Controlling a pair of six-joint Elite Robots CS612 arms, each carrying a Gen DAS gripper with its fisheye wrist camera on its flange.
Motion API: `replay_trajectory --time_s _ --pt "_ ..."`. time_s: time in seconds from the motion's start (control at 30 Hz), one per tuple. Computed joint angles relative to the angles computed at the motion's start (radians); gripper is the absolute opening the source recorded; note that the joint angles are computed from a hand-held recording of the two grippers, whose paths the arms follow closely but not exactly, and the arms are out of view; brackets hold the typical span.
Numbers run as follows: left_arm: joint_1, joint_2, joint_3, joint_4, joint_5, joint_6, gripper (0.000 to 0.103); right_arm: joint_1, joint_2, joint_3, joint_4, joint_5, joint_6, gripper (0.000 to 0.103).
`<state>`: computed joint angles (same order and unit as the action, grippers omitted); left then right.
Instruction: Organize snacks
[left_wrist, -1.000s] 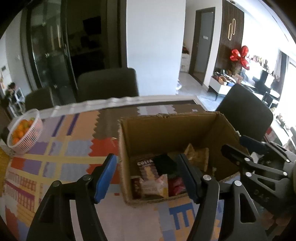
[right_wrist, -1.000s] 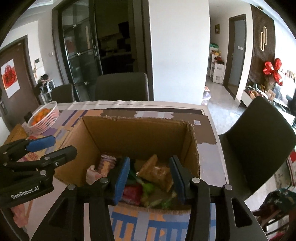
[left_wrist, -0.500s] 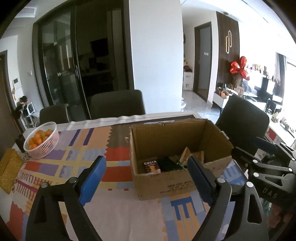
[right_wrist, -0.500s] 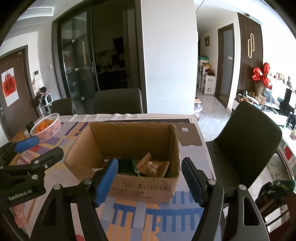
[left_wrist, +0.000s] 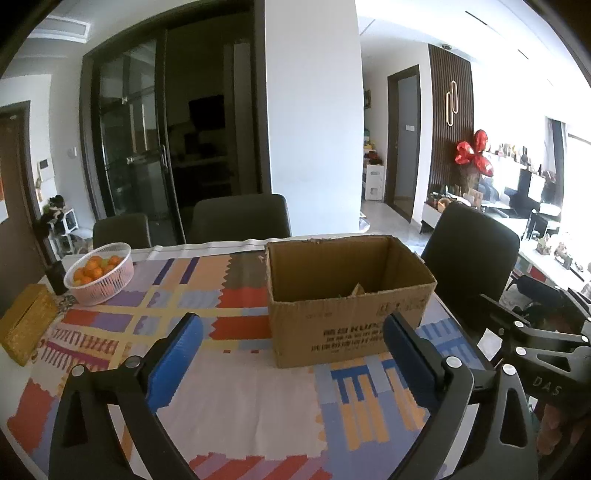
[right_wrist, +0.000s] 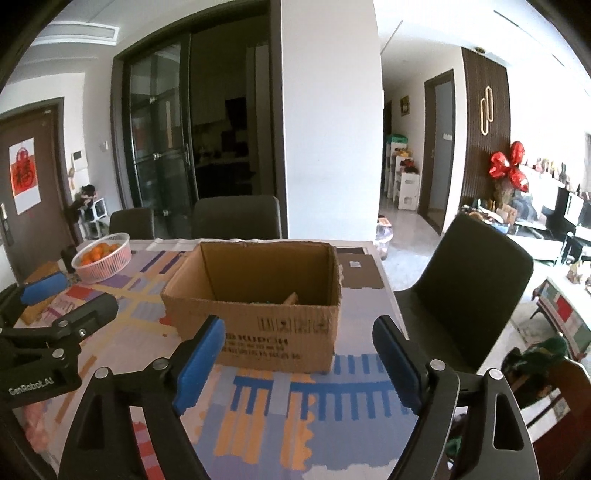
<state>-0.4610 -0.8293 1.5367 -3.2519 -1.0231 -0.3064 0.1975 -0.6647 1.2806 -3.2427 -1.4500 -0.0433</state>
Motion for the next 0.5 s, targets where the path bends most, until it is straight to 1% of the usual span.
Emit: replay_trajectory --time_s 0.1,0.27,0.37,0.5 --pt "-0.012 -0.011 0.028 -0.031 0.018 0.006 0.103 0.001 -0.017 0.037 -0.032 -0.006 -0.008 0.084" --pt "-0.03 -0.035 0.082 -0.068 0.035 0.0 0.103 -0.001 -0.047 0.103 -0.085 0.01 -0.018 0.085" --pt "-0.036 -0.046 0.103 -0.081 0.035 -0.004 0.103 0.0 -0.061 0.135 -0.116 0.01 -0.017 0.087" --pt "-0.05 -0.058 0.129 -0.104 0.056 0.004 0.103 0.001 -0.072 0.162 -0.14 0.007 -0.016 0.087"
